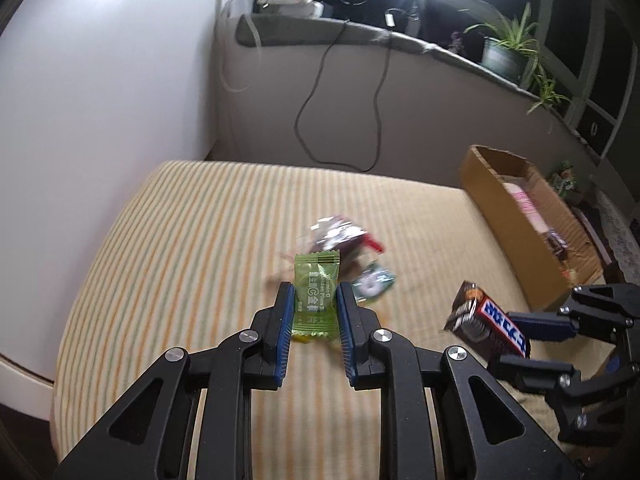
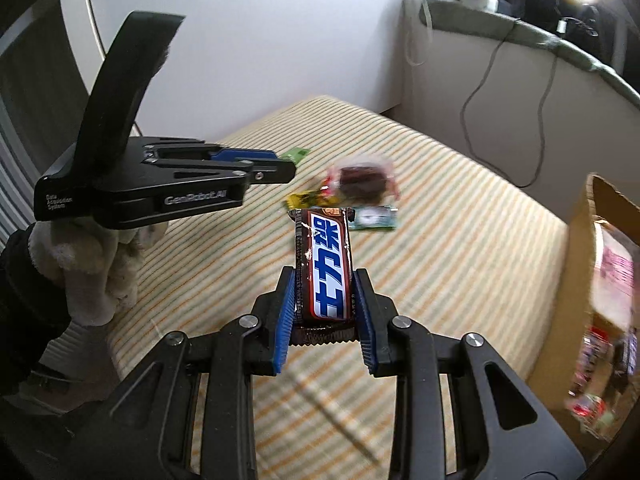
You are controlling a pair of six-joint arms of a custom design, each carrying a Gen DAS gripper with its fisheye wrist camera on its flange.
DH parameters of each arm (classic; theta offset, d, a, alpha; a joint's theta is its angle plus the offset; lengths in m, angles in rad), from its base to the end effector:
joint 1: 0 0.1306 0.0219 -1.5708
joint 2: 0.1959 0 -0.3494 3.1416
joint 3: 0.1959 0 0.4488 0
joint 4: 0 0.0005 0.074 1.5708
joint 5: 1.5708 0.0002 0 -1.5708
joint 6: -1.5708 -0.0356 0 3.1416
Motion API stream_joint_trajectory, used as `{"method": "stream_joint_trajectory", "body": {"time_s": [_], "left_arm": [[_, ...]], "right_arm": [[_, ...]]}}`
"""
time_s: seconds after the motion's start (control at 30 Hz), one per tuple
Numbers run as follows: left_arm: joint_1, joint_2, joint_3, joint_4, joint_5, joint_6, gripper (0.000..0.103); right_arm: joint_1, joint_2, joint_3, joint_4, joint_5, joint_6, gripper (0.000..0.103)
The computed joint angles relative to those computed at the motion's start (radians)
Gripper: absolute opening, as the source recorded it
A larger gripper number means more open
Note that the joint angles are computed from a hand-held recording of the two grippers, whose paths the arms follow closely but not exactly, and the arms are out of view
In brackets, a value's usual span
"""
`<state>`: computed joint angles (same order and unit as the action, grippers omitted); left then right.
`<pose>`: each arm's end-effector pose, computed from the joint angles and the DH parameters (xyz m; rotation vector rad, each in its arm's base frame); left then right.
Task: Organize snacks
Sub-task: 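Carry the Snickers bar and green candy into the box and open both tools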
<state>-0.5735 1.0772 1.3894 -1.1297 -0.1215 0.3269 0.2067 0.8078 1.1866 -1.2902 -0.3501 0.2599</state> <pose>0.3559 -0.2253 0.5226 0.2377 2.3873 -0.2815 0.3077 0.0765 0.5062 -0.7092 2.3446 0.4100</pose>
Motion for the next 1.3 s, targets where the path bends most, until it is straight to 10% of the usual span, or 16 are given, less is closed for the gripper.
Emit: {"method": "stream_joint_trajectory", "body": {"time_s": [0.77,1.3], "left_arm": [[-0.197,0.245,0.254,0.073,0.027,0.004,0.02],[-0.278,0.432,0.444,0.055,0.061,-0.021,0.02]], "right_arm": [[-0.499,0.091,0.125,0.002,-0.096,0.087,0.029],[-0.644,0.234,0.192,0.058,-0.053,0.076,0.029]]}}
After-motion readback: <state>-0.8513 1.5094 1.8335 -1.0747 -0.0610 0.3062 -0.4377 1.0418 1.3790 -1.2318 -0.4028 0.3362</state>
